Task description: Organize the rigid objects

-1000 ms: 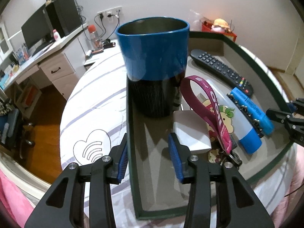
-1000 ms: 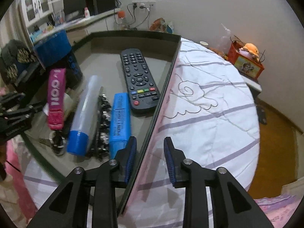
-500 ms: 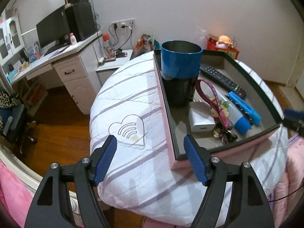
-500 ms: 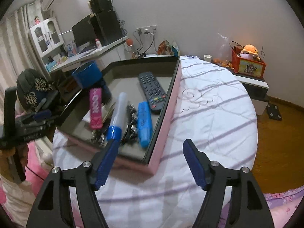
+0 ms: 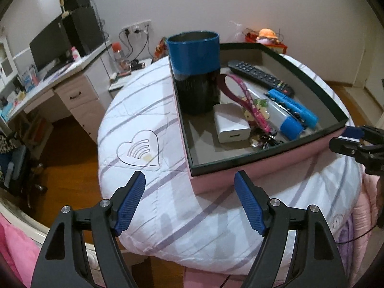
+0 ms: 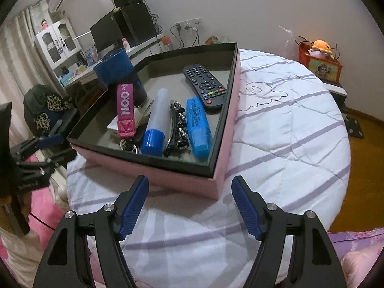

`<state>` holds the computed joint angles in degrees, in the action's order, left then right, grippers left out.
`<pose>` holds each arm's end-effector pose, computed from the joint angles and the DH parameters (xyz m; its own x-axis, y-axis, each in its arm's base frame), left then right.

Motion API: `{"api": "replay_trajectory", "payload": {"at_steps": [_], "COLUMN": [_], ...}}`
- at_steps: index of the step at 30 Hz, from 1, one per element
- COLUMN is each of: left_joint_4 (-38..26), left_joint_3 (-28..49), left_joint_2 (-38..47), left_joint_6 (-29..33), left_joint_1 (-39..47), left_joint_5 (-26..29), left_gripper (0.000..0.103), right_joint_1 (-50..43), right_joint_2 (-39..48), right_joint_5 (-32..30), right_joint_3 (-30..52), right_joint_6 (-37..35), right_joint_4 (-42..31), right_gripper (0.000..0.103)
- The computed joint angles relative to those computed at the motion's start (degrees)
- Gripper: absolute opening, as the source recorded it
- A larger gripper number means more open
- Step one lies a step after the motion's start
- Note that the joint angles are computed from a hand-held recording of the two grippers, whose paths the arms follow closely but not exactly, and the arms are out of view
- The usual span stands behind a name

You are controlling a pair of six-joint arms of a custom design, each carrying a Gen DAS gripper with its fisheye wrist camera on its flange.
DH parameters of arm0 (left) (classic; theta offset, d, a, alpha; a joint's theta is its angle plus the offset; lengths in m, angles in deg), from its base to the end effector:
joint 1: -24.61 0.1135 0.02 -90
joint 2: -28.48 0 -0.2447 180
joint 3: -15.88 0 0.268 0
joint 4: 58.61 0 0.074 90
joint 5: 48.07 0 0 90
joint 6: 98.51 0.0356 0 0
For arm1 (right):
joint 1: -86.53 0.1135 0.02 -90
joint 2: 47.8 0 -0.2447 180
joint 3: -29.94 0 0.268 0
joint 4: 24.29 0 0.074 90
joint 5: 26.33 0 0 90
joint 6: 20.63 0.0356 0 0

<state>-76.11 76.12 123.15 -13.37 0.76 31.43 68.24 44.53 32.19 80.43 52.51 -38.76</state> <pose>0.3028 -0.1268 0.1200 -0.7424 0.2371 -0.6266 0.2327 0.9683 0.0907 0.2788 -0.0726 0.0924 -0.7539 -0.0113 -0.6569 -0.2362 0.9377 0.2549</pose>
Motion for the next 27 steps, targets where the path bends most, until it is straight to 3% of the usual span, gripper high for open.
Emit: {"api": "replay_trajectory", "payload": {"at_steps": [7,19,27], "left_joint_4": [-0.4,-0.5,-0.4], "left_joint_3": [2.3,3.3,0.3], "left_joint_2": [2.9,4.1,1.1], "left_joint_6": [-0.5,-1.5,-1.1], "left_joint_1": [0.4,0.4,0.0], "left_joint_5": [1.5,1.8,-0.3], "left_gripper": [0.084,0.085,0.085], "right_joint_1": [-0.3,0.8,0.2], "right_joint_2": [2.0,2.1,-2.8], "right_joint_5": [-1.7,-0.7,0.6], "right_joint_3": [0.8,0.4,-2.7], "right_joint_6": [1.7,3.9,4.8], "right_joint_4": [1.5,1.9,1.2], "right_gripper": [0.074,0.076,0.076]}}
